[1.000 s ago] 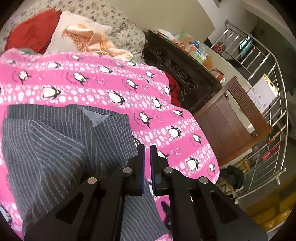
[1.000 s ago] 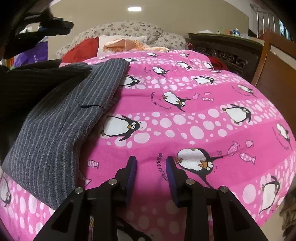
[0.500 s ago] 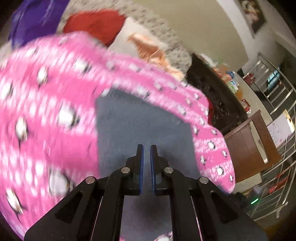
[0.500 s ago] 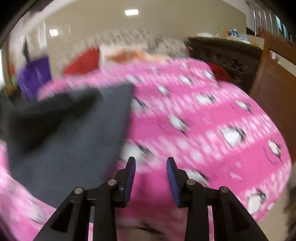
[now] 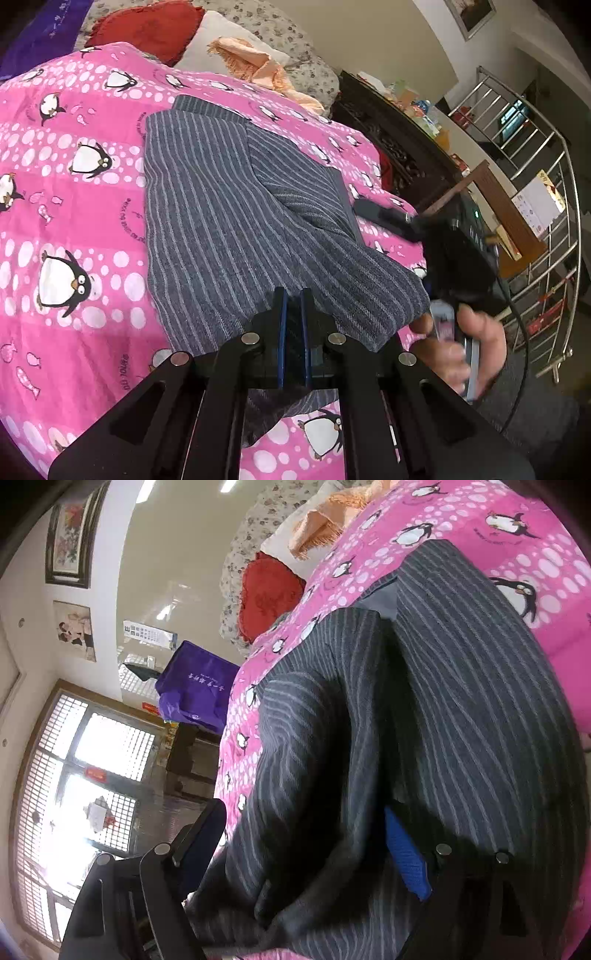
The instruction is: Fold large clothes
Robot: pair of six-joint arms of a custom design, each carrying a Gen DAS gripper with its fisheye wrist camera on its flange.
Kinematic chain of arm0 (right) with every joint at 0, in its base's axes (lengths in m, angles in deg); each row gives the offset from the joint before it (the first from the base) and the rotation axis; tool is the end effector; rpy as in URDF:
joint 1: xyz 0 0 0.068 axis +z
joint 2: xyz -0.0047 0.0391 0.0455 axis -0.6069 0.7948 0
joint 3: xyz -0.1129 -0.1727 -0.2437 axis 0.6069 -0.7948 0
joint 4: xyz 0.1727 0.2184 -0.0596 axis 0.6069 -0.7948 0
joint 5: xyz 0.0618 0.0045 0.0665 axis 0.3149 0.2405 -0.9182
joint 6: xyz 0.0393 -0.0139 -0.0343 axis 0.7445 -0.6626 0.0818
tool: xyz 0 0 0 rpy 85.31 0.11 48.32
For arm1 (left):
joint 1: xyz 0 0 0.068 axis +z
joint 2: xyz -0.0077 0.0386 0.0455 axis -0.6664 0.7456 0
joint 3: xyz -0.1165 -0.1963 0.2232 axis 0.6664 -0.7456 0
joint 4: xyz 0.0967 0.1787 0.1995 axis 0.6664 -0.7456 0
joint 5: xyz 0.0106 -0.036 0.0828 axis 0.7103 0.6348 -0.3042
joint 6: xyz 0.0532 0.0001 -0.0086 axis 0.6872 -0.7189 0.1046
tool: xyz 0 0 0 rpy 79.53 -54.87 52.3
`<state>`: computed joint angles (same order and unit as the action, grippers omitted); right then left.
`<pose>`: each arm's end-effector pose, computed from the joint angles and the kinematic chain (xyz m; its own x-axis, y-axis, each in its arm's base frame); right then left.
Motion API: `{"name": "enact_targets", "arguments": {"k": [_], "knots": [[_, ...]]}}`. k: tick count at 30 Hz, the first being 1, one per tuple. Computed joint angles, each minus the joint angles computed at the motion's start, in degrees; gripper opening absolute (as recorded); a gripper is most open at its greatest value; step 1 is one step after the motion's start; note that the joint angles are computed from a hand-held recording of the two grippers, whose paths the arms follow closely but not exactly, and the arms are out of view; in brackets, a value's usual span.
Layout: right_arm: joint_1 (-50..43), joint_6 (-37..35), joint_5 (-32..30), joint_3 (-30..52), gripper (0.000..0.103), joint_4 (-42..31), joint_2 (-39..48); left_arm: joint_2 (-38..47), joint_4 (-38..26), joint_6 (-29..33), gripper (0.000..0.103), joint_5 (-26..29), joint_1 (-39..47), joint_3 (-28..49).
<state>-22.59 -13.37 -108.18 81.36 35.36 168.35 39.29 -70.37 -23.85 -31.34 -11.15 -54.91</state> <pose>0.1968 0.0704 0.0692 -0.7932 0.5113 -0.3309 -0.0151 0.5266 0.8500 0.1641 0.0645 0.1232 -0.8172 0.0538 -0.5738 0.4308 0.7183 -0.5462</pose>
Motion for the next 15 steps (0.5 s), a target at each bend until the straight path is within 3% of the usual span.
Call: {"name": "enact_targets", "arguments": {"k": [1,3,7,9,10,12,15], "knots": [[0.5,-0.2,-0.2,0.7,0.083,0.2,-0.4,0.9,0.3,0.1,0.004,0.1,-0.1,0.0],[1.9,-2.6,0.7,3.4,0.077,-7.3,-4.6,2.5,1.6,-0.3,0.004,0.0,-0.9,-0.1],[6.5,-14.7,9.5,11.6,0.055,-34.2,-15.0,3.9,5.7,-2.0,0.004,-1.3,-3.8,-2.5],[9.8,-20.9,17.7,17.8,0.022,-50.3,-16.5,3.6,6.5,-2.9,0.004,-1.8,-5.4,-3.3],[10.3,-22.6,19.8,19.6,0.017,-54.9,-16.7,2.9,5.5,-2.6,0.004,-1.6,-5.7,-3.2],[8.7,-24.1,19.4,18.3,0.010,-55.2,-19.8,0.6,0.9,-0.2,0.004,0.0,-5.4,-2.6],[5.2,-29.2,17.4,18.0,0.009,-62.8,-26.9,-2.4,-6.8,4.2,0.004,3.1,-4.3,-1.1]]}}
